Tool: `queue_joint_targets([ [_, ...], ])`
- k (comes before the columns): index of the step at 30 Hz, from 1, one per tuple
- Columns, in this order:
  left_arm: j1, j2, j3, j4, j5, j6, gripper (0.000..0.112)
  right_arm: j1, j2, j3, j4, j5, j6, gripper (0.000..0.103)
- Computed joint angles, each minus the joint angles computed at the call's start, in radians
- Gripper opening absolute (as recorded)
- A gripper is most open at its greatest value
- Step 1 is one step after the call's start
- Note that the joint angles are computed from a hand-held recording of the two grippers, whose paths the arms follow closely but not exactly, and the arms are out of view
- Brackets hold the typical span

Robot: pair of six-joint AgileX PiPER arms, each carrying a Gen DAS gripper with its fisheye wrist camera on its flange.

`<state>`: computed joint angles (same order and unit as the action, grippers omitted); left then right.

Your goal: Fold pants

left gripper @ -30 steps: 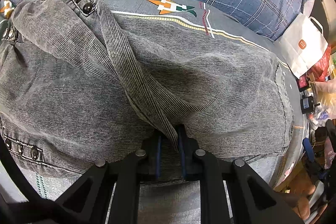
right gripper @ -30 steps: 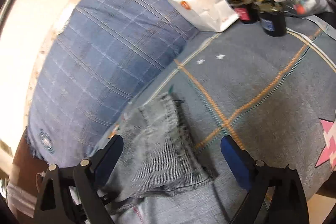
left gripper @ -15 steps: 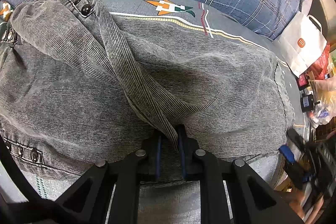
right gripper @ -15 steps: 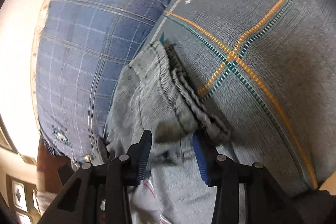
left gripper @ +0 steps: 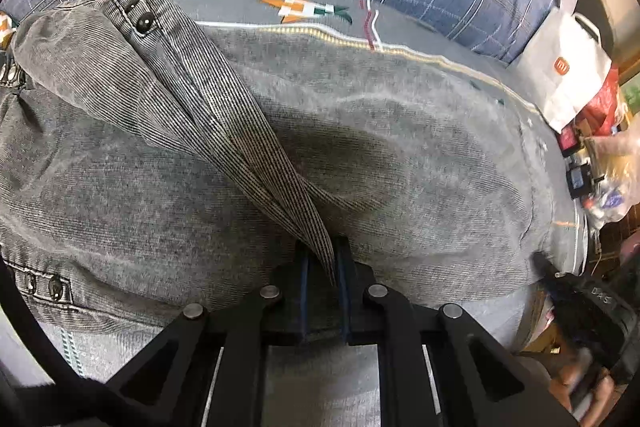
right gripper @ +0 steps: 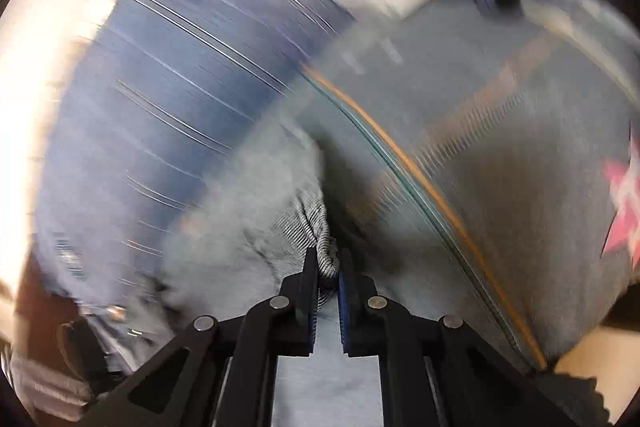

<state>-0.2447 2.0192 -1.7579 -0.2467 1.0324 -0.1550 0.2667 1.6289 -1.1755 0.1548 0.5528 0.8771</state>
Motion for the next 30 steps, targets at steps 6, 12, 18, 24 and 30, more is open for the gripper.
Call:
queue_joint_targets([
  [6,0.059,-0.037,0.061,-0.113,-0.002,0.107,0.028,0.021,-0.01,-0.017,-0.133,-0.032,0.117,0.013],
  [12,0.143,-0.192,0.212,-0.178,-0.077,0.206,0.047,0.167,-0.025,-0.112,-0.616,0.101,0.427,0.06],
  [18,0.274,-0.247,0.209,-0.172,-0.093,0.221,0.061,0.262,-0.096,-0.032,-0.795,-0.102,0.493,0.09],
  [24,0.381,-0.134,-0.006,-0.052,-0.083,0.138,0.07,0.347,0.032,-0.168,-0.459,-0.174,0.08,0.09],
  [30,0.515,-0.061,-0.067,-0.033,-0.062,0.082,0.07,0.337,0.321,-0.559,0.11,-0.053,-0.406,0.09],
])
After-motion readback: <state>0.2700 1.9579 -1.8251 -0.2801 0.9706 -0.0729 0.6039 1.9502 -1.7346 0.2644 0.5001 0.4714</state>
